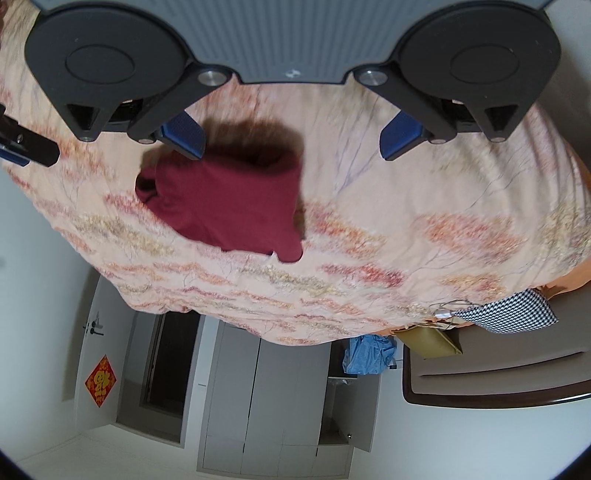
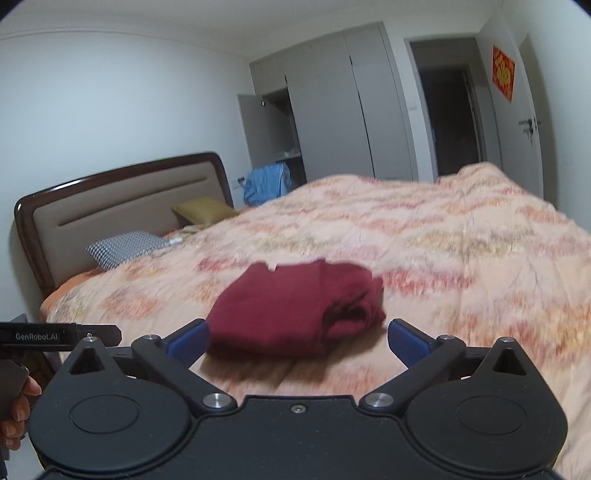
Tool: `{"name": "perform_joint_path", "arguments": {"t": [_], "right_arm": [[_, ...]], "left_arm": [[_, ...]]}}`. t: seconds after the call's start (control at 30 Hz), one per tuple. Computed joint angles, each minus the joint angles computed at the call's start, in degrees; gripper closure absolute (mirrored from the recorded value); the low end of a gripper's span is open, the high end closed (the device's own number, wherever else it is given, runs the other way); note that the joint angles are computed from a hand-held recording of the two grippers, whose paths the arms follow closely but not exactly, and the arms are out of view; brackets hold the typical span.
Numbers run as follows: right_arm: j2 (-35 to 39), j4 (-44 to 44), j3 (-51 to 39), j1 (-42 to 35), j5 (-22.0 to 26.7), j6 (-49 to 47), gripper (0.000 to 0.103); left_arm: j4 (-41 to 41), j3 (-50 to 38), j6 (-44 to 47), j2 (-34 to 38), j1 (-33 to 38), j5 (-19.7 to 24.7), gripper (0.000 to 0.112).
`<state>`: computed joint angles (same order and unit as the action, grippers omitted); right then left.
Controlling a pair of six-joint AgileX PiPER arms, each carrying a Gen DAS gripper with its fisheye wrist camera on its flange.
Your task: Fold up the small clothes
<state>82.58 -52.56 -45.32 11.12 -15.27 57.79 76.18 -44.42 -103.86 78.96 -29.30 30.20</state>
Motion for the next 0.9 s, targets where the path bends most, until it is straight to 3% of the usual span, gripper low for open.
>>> {"name": "perform_joint_path", "arguments": {"t": [0.2,0.4,0.9], "right_arm": [[-3.5,1.8,4.8,2.2,3.4,-1.0,0.001],[-4.3,10.6,6.8,4.2,5.1,-8.7,0.001],[-3.0,3.9,4.4,5.9,6.2,-1.7,0.001]], "left_arm": [[0.9,7.0,-4.4,-3.3,-3.0,2.4,0.010],[1.1,10.2,-6.2,-5.7,-3.6,2.9,0.010],[2.0,10.6,-6.8,-6.4,-3.3,3.0,0.010]]}}
